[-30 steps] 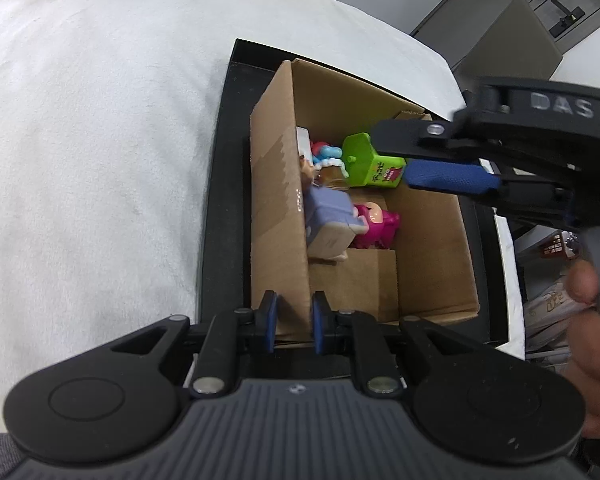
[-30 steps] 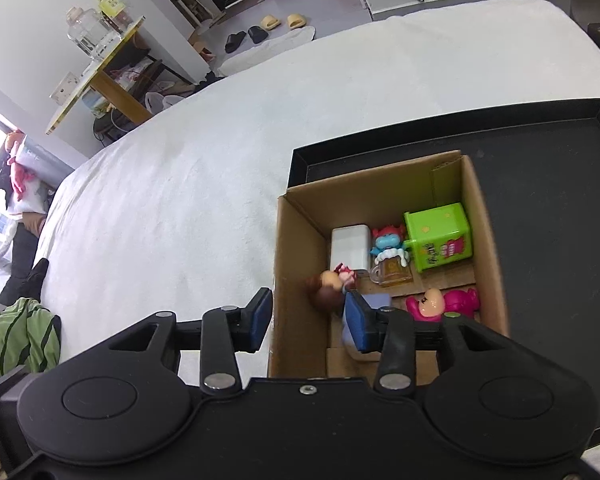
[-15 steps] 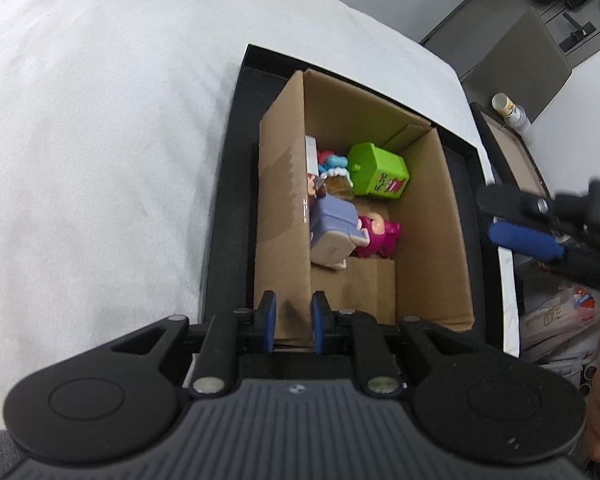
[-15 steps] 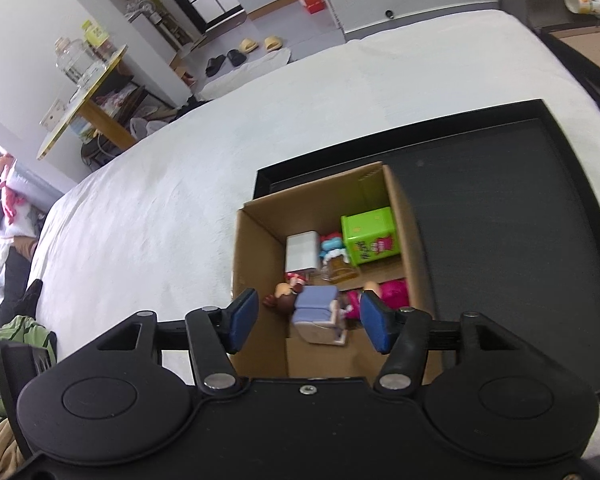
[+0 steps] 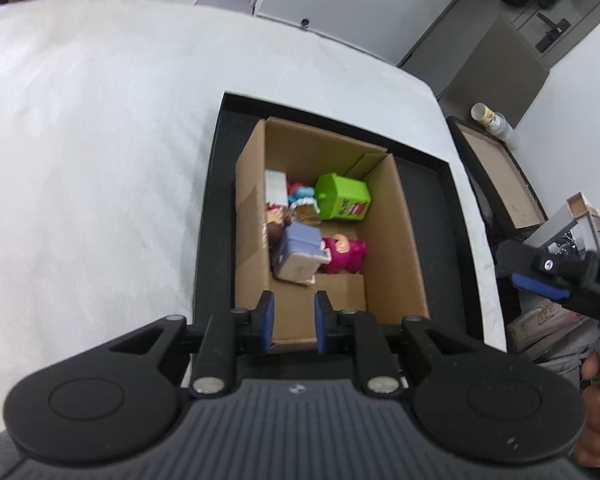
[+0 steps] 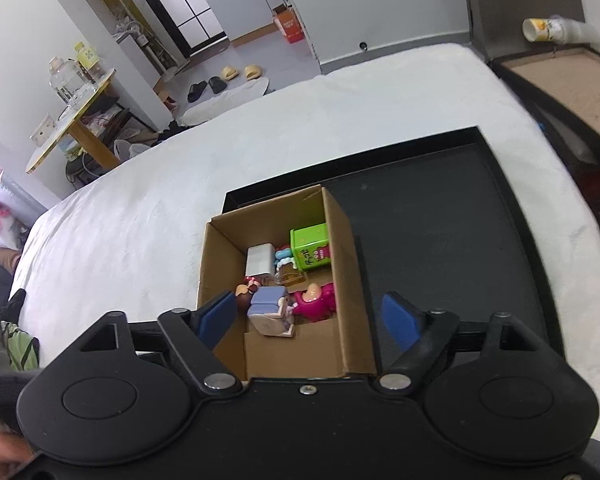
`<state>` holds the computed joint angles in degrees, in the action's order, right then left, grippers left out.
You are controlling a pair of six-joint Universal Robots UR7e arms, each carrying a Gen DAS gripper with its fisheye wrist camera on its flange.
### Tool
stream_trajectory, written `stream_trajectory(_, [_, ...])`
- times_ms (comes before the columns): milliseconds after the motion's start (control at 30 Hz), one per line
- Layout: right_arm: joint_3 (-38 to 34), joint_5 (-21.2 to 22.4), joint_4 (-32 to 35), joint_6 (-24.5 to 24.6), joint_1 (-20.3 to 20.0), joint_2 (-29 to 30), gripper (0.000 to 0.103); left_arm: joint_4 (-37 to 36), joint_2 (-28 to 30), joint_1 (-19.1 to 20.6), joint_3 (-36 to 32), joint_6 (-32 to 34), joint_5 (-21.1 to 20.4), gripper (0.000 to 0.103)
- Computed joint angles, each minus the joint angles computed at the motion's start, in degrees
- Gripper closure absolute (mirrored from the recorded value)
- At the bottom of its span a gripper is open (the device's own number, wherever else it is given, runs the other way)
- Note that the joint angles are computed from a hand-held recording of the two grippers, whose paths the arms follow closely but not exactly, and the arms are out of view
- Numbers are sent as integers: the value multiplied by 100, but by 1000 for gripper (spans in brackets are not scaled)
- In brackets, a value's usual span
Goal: Organize rigid objects
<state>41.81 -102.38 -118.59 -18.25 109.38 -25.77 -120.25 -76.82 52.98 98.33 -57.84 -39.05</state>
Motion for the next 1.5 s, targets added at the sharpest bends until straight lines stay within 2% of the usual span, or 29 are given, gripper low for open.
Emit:
stream_trajectory(100, [269, -77, -232, -53, 22, -195, 11, 177, -13, -169, -61, -66, 184, 77])
stream_trajectory(167, [476, -91, -387, -108, 30, -339, 9, 264, -35, -310, -60, -103, 350, 73])
stream_trajectory(300, [904, -88, -776, -189, 20, -618, 0, 287, -104, -534, -34, -50, 509, 55])
stream_trajectory(333, [1000, -88, -871, -189, 12, -680, 0, 310, -110, -583, -46, -52, 554, 53])
stream_trajectory(400, [1105, -107, -995, -147, 6, -762, 0, 460, -134, -709, -67, -198, 699, 39])
stream_trajectory(500, [1291, -197, -1269, -137, 16, -884, 0, 973, -125, -877, -194, -501, 885, 26])
stream_trajectory(767, [1830, -205, -1640, -196, 9, -1274, 0, 1637, -212, -1269, -214, -921, 1170, 18])
stream_trajectory(867, [2068, -216, -1926, -276, 13, -1423, 0, 1506, -259, -1386, -116, -880, 1194, 15])
stream_trajectory(1167, [2640, -386, -2520, -517, 48, -1806, 0, 2188, -266, -1792, -114, -1383, 1439, 12])
stream_trajectory(1367, [2879, -430, -2606, -534, 78, -2028, 0, 2745, -295, -2078, -145, -1835, 1599, 10])
stream_trajectory(1500, [3114, -444, -2767, -670, 76, -2200, 0, 3440, -227, -2190, -301, -2292, 1607, 9])
